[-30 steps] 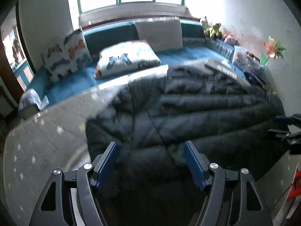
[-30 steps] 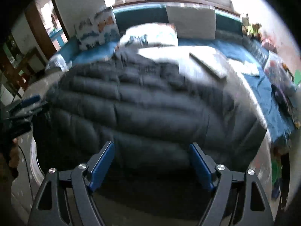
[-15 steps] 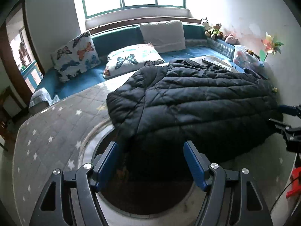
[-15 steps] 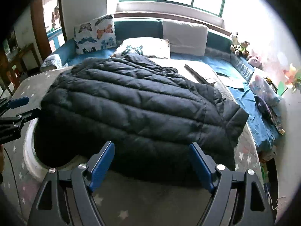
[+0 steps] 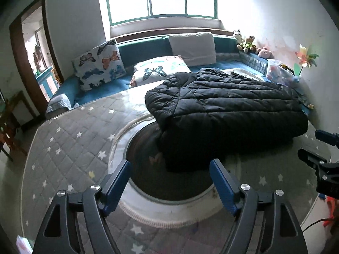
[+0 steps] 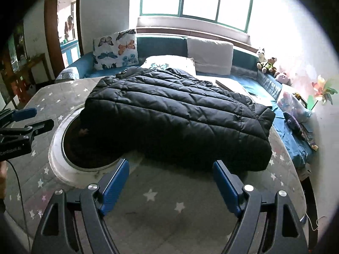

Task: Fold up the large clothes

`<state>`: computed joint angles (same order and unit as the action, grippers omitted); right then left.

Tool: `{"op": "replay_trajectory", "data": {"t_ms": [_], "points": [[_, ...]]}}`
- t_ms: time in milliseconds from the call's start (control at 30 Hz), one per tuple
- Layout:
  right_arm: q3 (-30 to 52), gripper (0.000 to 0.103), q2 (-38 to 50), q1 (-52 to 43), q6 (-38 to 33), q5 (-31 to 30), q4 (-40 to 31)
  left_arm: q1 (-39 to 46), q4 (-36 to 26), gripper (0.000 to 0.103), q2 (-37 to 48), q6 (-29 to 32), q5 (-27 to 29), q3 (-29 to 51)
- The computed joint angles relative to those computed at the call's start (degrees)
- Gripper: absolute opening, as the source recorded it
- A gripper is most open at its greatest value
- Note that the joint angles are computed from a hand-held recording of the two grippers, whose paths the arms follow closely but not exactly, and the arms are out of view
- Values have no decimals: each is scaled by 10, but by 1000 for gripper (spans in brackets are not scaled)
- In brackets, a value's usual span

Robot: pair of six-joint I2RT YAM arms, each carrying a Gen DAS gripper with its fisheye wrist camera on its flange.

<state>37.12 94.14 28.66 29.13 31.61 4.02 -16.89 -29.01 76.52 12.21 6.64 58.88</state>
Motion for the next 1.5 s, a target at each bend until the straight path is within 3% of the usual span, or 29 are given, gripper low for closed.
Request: {"op": "replay_trajectory", "data": {"t_ms": [400,1500], "points": [[-45,88,-23,55,94,30,19,31,-1,83,-111,26,-5,-87],[-48,88,-26,56,87,25,23,8,3,83,-123,21,2,-101]]}}
